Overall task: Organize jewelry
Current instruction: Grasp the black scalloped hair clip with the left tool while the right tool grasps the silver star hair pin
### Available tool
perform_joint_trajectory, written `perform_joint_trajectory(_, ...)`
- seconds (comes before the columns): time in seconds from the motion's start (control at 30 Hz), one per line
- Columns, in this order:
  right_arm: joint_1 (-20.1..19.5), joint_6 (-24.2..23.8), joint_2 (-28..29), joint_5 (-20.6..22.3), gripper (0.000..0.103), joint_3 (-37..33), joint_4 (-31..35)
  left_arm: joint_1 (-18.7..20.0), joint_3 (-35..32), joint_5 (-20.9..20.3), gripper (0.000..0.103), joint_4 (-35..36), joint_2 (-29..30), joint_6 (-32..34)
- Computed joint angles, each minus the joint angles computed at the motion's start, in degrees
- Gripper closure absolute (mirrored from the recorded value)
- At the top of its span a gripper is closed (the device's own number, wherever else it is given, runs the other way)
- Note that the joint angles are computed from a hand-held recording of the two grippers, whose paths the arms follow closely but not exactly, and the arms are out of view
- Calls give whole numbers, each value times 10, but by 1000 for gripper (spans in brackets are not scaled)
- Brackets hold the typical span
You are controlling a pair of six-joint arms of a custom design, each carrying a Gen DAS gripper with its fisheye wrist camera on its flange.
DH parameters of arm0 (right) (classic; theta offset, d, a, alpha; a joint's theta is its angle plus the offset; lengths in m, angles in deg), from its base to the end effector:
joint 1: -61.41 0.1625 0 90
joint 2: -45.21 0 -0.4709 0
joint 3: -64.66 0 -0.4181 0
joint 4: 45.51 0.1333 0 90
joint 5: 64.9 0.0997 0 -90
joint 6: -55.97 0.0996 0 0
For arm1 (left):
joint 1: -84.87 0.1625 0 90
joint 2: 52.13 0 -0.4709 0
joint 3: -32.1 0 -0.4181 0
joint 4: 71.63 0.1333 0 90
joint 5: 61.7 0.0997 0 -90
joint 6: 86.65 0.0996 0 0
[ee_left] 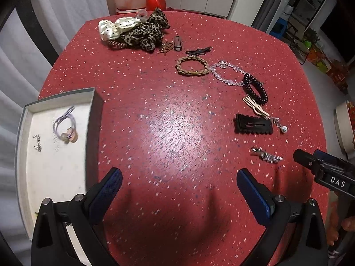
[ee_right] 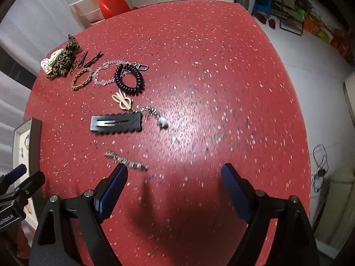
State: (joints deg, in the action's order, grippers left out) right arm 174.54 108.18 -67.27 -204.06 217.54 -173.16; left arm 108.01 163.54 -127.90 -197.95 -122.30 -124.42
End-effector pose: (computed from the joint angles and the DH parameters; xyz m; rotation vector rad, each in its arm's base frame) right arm 0.1455 -0.1932 0.2568 -0.5682 -2.2942 0.6157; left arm -0.3113 -0.3217 0.1142 0.7550 2.4369 -0.0803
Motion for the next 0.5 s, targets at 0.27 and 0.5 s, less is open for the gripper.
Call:
perform_joint_trajectory(0.27,-6,-139,35,34,17,26,-131,22,-15,-23,0,-73,55,52)
perform_joint_trajectory(0.5,-9,-249,109,48,37,50,-267,54,-43,-75,13,-126,106,89)
